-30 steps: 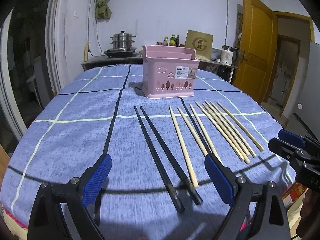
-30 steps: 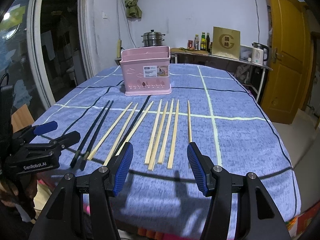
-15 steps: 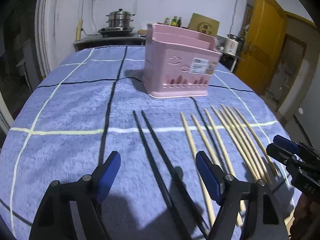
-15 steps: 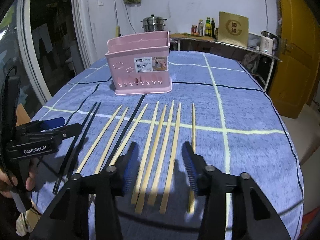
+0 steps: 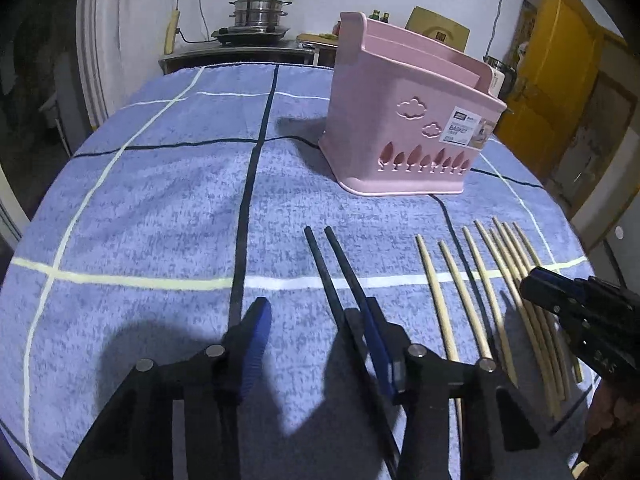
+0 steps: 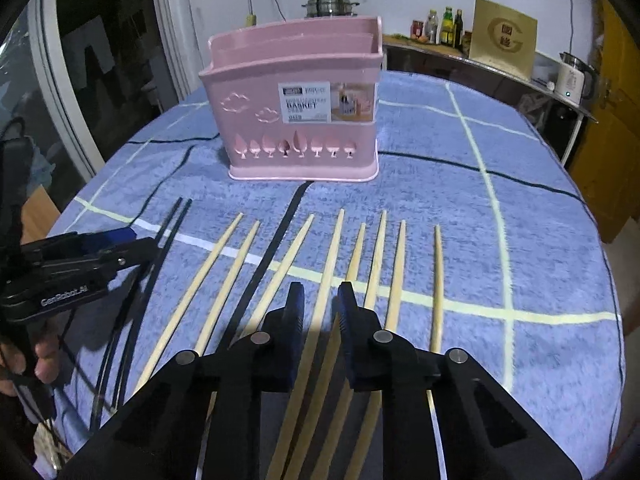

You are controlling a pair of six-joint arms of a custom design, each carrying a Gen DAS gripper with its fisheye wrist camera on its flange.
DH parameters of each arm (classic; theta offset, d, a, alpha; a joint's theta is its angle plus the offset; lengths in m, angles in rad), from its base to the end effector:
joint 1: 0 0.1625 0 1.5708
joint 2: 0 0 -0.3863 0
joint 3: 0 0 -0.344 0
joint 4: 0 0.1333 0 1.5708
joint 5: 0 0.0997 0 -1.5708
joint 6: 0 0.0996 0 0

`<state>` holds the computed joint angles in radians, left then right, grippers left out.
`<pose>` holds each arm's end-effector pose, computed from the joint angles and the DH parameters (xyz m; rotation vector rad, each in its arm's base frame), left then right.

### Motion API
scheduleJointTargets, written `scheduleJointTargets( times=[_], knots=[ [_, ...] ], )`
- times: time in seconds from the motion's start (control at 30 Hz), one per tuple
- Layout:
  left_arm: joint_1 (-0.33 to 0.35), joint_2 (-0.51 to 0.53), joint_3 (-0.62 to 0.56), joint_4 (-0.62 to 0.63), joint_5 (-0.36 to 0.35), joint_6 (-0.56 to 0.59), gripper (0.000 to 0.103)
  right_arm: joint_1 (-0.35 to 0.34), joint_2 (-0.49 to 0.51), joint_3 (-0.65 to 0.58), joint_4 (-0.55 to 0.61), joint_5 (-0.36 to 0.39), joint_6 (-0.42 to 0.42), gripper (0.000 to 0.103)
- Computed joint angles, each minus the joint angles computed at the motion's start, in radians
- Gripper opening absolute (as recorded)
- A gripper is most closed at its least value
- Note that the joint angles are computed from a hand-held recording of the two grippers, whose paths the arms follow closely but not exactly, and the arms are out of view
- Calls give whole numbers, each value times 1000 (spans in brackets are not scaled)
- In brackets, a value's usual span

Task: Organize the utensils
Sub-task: 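Lower the right tool onto a wooden chopstick while the left tool lowers onto a black chopstick, then close the right tool on the wooden chopstick while the left tool grips the black one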

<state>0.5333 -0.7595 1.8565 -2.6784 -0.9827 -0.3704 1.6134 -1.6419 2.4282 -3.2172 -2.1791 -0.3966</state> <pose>-0.3671 -0.4357 0.0406 0.8637 2.5056 -0.5302 0.0909 -0.3390 0.3266 0.1747 -2.2760 0.8953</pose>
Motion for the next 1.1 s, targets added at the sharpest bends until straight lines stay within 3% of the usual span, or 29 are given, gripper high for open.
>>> scheduleJointTargets(
  times=[0.4, 0.83, 0.93, 1.0, 1.07, 1.1],
  knots=[
    [-14, 38, -40, 42, 81, 47, 30, -12, 53, -63, 33, -15, -5, 16],
    [-11, 53, -70, 71, 75, 84, 27, -13, 107, -122, 69, -39, -15, 16],
    [-8, 55, -85, 96, 69, 96, 27, -14, 117, -134, 72, -44, -16, 9],
    [-5, 56, -93, 106, 60, 102, 24, -13, 121, -141, 79, -42, -15, 8],
    [-2, 56, -103, 117, 40, 106, 11, -14, 115, -146, 96, -30, -4, 7],
    [-2, 57, -105, 121, 37, 107, 10, -16, 105, -145, 111, -14, 6, 7]
  ],
)
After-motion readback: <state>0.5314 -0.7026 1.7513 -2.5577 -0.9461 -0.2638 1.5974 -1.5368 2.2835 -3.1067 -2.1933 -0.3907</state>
